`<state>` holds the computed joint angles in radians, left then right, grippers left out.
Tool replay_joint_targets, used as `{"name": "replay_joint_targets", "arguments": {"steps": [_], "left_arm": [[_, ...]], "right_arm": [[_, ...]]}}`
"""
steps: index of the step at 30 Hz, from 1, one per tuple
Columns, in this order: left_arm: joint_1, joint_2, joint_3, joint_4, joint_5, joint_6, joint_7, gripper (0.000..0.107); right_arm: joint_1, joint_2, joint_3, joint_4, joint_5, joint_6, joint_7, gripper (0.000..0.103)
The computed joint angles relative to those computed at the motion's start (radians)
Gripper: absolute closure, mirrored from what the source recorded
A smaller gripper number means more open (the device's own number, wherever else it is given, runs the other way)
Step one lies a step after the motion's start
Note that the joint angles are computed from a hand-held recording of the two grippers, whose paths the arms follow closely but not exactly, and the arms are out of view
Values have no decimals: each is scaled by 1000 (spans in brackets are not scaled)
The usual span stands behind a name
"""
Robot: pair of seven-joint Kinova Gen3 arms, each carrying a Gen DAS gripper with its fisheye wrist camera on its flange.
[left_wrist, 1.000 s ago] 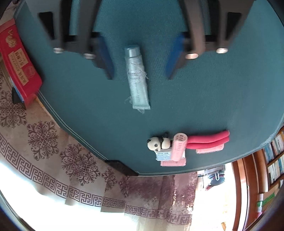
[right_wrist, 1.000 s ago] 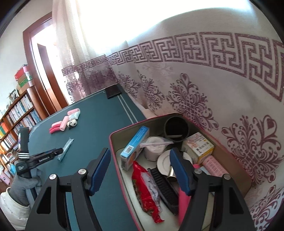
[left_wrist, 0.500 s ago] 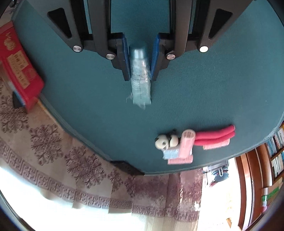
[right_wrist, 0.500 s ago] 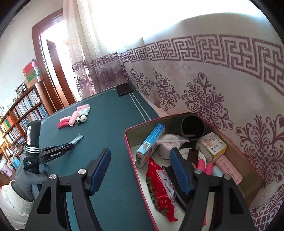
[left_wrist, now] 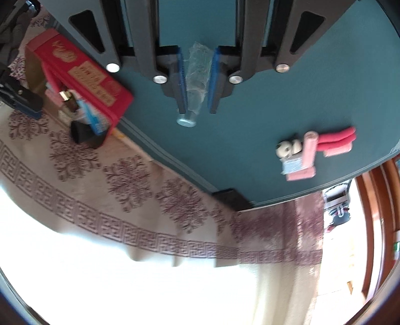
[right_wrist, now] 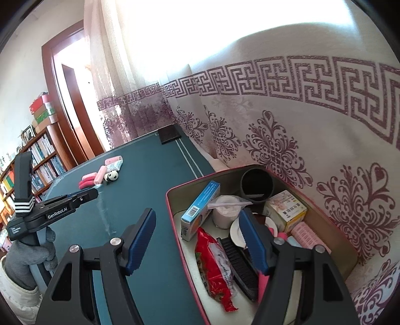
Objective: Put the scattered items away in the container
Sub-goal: 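Carry the blue tube to the red box and open the left tool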
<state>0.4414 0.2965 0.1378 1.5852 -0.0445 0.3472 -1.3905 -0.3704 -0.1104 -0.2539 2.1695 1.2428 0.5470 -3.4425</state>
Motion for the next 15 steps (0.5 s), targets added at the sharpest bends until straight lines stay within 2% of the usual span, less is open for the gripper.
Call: {"name": "replay_joint_targets", "arguments": {"steps": [5, 9, 10, 11, 12, 13, 15], "left_arm": [[24, 12, 16, -48, -9, 18, -26, 91], [52, 51, -3, -94, -30, 92, -19, 89], [57, 61, -8, -105, -36, 107, -14, 86], [68, 75, -18, -115, -47, 120, -4, 70], [87, 89, -37, -124, -67, 128, 19, 47], [112, 106, -64, -130, -96, 127, 48, 41], [120, 151, -70, -169, -120, 167, 58, 40]], "right_arm": [[15, -26, 6, 24, 4, -14, -20, 30], [33, -32, 9, 36, 7, -51, -22, 30], [37, -31, 7, 36, 7, -55, -22, 30], [41, -29, 9, 37, 8, -67, -23, 30], [45, -28, 11, 39, 9, -77, -22, 30], [48, -28, 11, 40, 8, -86, -20, 30], [52, -30, 6, 40, 11, -89, -20, 30]]}}
